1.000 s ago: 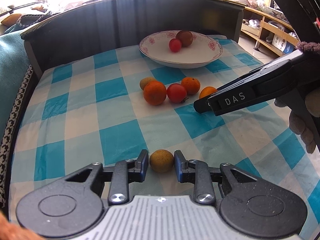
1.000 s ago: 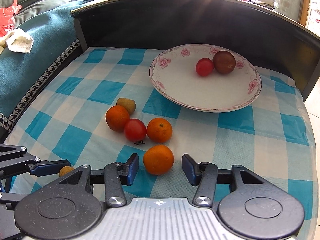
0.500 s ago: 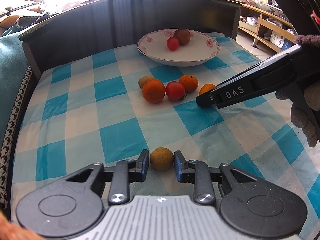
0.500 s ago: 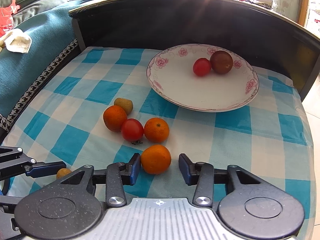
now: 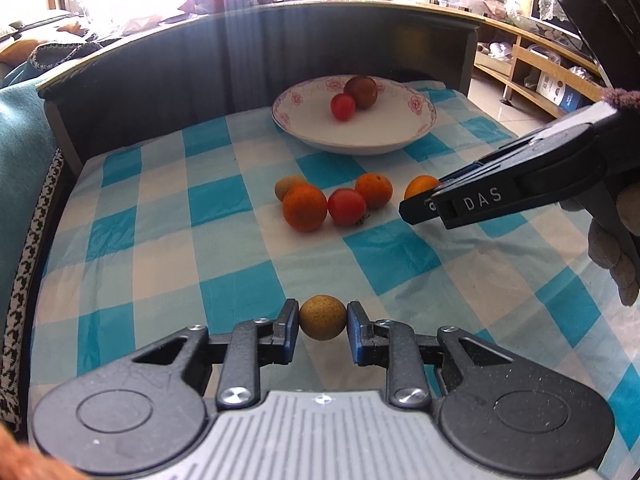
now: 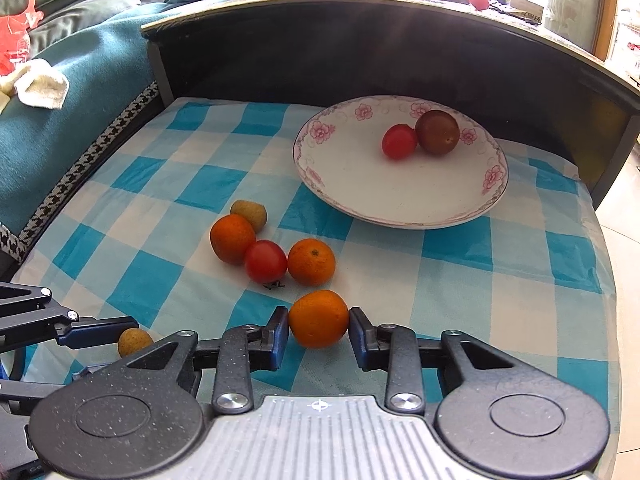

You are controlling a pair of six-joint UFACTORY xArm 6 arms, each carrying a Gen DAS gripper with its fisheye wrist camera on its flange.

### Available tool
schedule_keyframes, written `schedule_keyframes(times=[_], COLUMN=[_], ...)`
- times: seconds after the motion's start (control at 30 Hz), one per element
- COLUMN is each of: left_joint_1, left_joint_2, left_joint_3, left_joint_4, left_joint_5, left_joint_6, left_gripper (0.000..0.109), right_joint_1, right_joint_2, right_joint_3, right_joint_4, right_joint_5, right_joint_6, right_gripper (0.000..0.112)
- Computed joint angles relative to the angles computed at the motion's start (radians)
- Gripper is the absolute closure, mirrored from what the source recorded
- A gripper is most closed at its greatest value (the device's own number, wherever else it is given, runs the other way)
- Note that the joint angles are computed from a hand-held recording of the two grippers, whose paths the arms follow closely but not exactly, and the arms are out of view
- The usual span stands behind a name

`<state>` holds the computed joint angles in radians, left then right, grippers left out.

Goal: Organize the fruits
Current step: 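Carry the kiwi and mandarin into the white bowl and open both tools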

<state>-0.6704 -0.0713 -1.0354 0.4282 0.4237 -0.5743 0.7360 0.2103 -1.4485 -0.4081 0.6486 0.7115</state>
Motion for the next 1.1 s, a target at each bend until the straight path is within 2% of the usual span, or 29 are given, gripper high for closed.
schedule_keyframes(times=[0.43,0.73,0.87,1.1], left_joint_1=[0.003,0.009,0.012,0.022], left_joint_2=[0.095,0.199,0.242,0.312], left_joint_3=[-0.157,-0.282,-0.334,-0.417], left_joint_4=[0.068,0.033,0.050,0.008], left_joint_5=[-0.026,-0.037,-0.048,-0.057], left_joint_6=[-0.046,-0.022,-0.029,0.002], left_gripper=[0.073,0.073,0.074,0.074], right_joint_1=[-0.015,-0.033,-0.045,-0.068], right_joint_2=[-0.047,-0.075,-0.067,-0.046], right_joint_3=[0.033,0.052,0.033,-0.001], right_joint_4=[-0.030,-0.077,-0.098,-0.123], right_joint_5=[-0.046,-0.055,-0.053,-0.055], right_joint_6=[0.048,0.110,0.131,0.160], right_gripper=[0.086,0.086,0.086,0.086])
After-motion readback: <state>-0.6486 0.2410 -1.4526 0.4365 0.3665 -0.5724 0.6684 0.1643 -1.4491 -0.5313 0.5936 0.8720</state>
